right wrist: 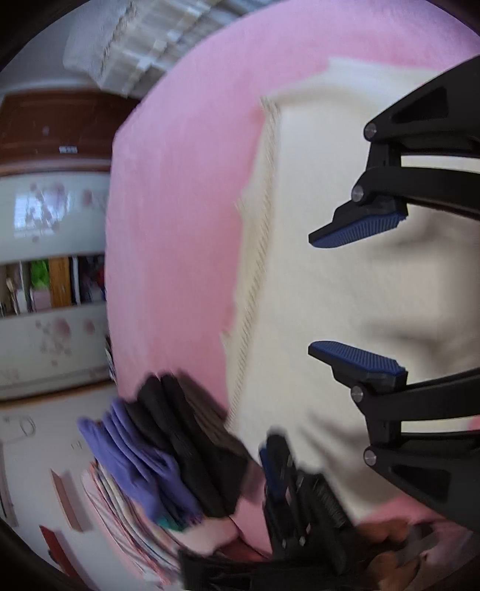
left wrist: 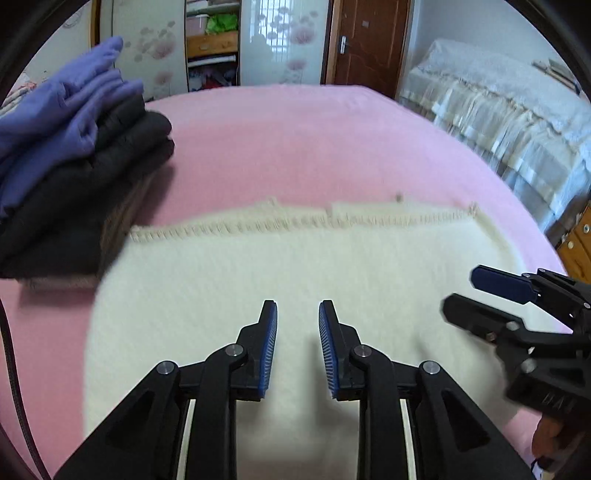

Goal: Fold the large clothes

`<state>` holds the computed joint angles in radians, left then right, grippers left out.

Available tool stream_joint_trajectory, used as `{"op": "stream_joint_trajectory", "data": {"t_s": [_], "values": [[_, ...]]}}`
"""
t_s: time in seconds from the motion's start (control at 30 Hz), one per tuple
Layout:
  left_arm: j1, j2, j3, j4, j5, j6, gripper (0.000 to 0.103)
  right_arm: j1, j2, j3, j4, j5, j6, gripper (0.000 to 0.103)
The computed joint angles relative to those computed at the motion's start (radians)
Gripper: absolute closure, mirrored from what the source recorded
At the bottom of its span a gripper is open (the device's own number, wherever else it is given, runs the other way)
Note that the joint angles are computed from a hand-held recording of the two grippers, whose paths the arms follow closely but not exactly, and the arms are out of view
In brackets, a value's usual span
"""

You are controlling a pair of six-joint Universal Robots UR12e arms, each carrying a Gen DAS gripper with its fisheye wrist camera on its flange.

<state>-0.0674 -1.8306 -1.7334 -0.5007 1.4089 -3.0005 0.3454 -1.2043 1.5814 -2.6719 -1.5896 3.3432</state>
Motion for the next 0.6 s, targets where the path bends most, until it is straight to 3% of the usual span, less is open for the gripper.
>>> {"op": "stream_joint_trajectory", "data": {"t_s": [0.1,0.17,0.23,0.33,0.4,0.43,0.47,0.53,0.6], "values": [[-0.021,-0.011,-0.027,0.005,0.075,-0.005,0.079,0.009,0.015,0.001,0.052,-0.062,0.003,0.06],[-0.018,-0.004,-0.045,0.054,0.084,0.024,0.079,0.007,0.014,0.012,0.1,-0.165,0.036,0.062],[-0.022,-0.021,-0.043,0.082,0.127,0.043,0.079,-0.016,-0.007,0.057,0.105,-0.271,0.076,0.066],[0.0,-0.04,-0.025,0.082,0.145,0.016,0.076,-0.062,-0.043,0.122,0.112,-0.388,0.149,0.063],[0.028,-0.039,-0.029,0.087,0.106,-0.003,0.069,-0.109,-0.077,0.18,0.086,-0.345,0.183,0.074],[0.032,-0.043,-0.031,0.098,0.103,-0.003,0.067,-0.118,-0.085,0.192,0.092,-0.35,0.194,0.092],[0.035,-0.049,-0.026,0.106,0.1,0.004,0.066,-0.117,-0.085,0.187,0.134,-0.397,0.193,0.079],[0.029,-0.056,-0.032,0.135,0.119,0.013,0.066,-0.109,-0.081,0.197,0.121,-0.454,0.2,0.054],[0.026,-0.051,-0.032,0.139,0.147,0.019,0.065,-0.114,-0.077,0.188,0.127,-0.425,0.226,0.054]]}}
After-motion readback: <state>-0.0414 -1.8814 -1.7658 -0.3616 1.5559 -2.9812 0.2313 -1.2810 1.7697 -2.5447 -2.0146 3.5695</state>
